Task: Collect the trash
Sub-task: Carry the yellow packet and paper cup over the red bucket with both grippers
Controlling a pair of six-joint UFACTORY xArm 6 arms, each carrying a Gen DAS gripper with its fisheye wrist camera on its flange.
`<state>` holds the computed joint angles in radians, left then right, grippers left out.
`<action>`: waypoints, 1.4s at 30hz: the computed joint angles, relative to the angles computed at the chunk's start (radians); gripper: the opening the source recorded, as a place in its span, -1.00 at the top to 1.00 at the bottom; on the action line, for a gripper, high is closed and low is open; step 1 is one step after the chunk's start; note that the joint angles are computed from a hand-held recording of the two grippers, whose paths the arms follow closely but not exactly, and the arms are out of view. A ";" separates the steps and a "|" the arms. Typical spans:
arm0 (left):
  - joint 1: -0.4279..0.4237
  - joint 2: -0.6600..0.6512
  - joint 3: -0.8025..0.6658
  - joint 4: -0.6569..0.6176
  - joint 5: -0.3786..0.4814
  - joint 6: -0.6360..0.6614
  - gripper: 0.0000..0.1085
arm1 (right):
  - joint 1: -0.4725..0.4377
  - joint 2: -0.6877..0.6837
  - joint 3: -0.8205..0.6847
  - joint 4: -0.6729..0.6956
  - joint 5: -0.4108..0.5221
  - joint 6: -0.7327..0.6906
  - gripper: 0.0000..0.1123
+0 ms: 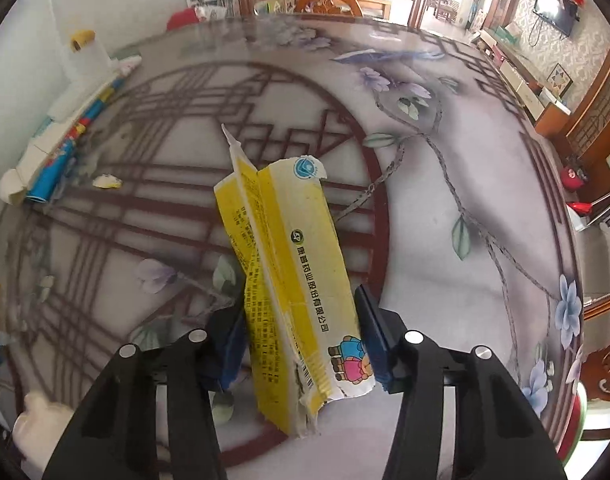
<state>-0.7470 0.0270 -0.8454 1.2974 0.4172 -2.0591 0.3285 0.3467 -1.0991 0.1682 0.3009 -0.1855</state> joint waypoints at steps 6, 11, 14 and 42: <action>-0.008 0.003 -0.002 -0.014 0.016 0.012 -0.04 | -0.015 -0.212 0.186 0.272 0.019 -0.260 0.14; -0.024 0.000 -0.004 -0.028 0.049 0.028 -0.04 | -0.041 -0.434 0.402 0.299 0.028 -0.366 0.13; -0.029 -0.007 0.002 -0.034 0.059 0.026 -0.04 | -0.056 -0.533 0.494 0.350 0.048 -0.436 0.13; -0.289 0.100 -0.229 -0.212 0.305 0.157 -0.04 | -0.348 -0.895 0.771 0.892 0.032 -0.971 0.10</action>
